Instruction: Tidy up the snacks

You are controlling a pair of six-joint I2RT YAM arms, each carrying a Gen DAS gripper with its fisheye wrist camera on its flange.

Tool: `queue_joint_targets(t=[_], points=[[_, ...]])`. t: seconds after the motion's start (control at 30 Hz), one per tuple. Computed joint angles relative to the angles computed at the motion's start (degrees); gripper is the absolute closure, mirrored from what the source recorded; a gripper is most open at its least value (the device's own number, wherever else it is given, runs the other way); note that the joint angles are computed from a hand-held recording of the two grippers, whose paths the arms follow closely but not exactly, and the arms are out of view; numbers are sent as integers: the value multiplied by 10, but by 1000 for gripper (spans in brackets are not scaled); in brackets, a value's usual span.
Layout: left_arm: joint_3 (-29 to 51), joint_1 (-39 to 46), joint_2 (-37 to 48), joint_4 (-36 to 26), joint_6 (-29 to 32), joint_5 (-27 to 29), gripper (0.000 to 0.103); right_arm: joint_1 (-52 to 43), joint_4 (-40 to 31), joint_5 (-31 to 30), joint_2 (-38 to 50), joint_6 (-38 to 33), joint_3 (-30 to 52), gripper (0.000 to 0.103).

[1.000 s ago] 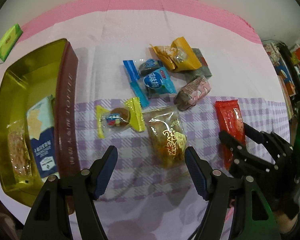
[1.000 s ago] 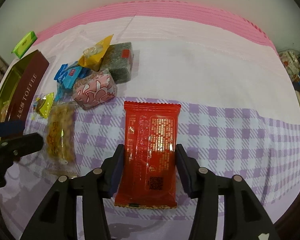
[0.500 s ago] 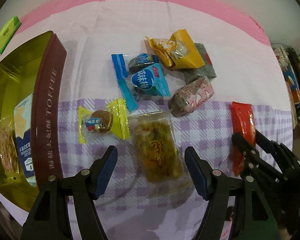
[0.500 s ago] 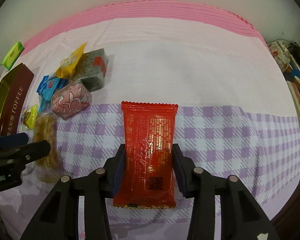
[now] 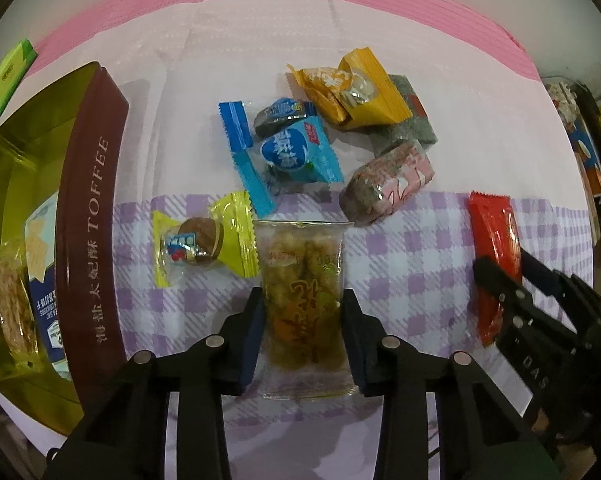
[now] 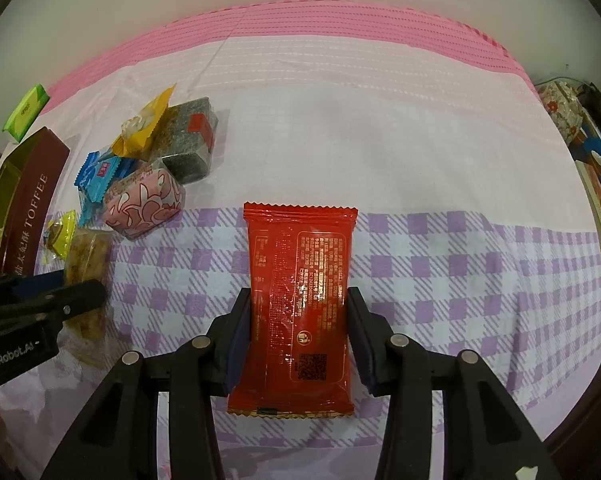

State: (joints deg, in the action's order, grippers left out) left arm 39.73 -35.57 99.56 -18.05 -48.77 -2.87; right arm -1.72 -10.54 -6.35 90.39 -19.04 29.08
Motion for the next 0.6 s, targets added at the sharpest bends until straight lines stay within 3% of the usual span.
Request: queue_joint_targets(t=[0.37,0.6], points=[[-63,-38,-66,-1,-4,1,65,3,3,4,0,-1,-1,60],[-68,-63,-125,-42,-5,-5,65,1,3,1,2,-2,-1,59]])
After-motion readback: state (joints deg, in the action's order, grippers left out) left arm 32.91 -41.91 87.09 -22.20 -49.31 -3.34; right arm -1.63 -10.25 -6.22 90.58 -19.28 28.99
